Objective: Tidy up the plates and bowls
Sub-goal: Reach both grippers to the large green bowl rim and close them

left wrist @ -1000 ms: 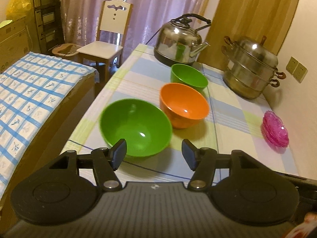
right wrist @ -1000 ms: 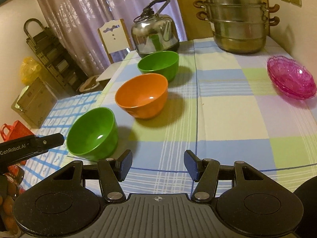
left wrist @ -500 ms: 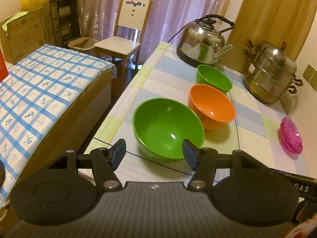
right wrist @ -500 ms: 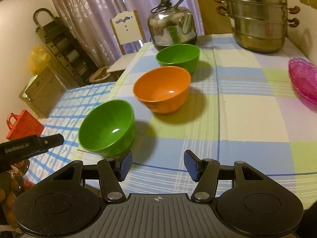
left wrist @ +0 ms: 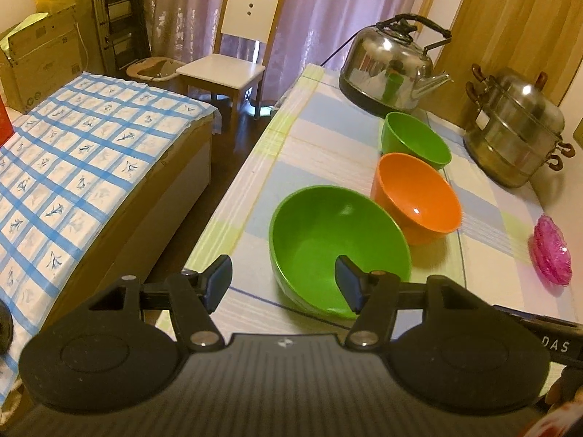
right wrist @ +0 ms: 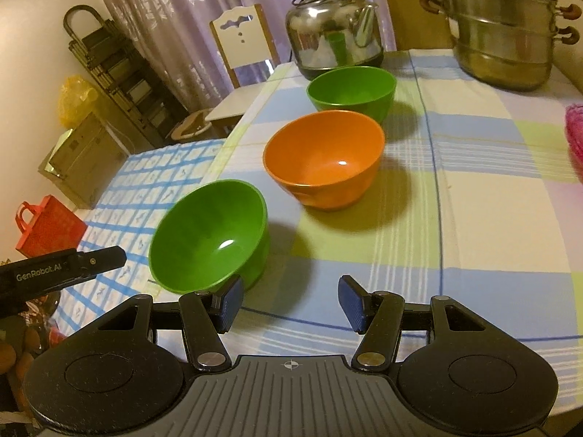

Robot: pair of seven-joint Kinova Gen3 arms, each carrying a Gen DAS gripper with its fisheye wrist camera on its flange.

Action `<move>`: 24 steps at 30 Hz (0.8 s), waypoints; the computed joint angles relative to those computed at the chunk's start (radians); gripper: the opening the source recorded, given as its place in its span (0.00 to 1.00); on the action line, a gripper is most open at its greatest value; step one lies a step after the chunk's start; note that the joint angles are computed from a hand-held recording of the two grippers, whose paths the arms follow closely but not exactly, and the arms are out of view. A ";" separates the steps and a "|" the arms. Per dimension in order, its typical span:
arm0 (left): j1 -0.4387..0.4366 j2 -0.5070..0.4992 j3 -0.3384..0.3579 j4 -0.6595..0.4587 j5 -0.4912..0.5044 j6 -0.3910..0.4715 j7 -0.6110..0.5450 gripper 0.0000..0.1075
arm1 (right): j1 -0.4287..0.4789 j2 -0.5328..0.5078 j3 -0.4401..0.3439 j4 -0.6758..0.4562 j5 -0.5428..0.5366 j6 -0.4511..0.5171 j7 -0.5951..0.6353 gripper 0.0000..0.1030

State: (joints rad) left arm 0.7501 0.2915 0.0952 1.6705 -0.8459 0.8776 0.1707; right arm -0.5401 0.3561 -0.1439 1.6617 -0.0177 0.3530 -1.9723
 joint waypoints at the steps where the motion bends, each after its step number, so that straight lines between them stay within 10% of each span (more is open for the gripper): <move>1: -0.013 0.002 0.000 0.000 0.007 -0.012 -0.014 0.54 | 0.005 0.011 -0.006 -0.011 -0.004 0.000 0.005 0.56; 24: -0.134 0.096 -0.099 -0.028 0.226 -0.230 -0.361 0.26 | 0.022 0.237 -0.039 -0.278 -0.095 0.115 0.094 0.50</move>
State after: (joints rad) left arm 0.6162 0.3878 -0.0042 1.6421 -0.6200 0.6479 -0.1901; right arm -0.5185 0.5931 -0.1833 1.3836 -0.1129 0.4678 -1.8778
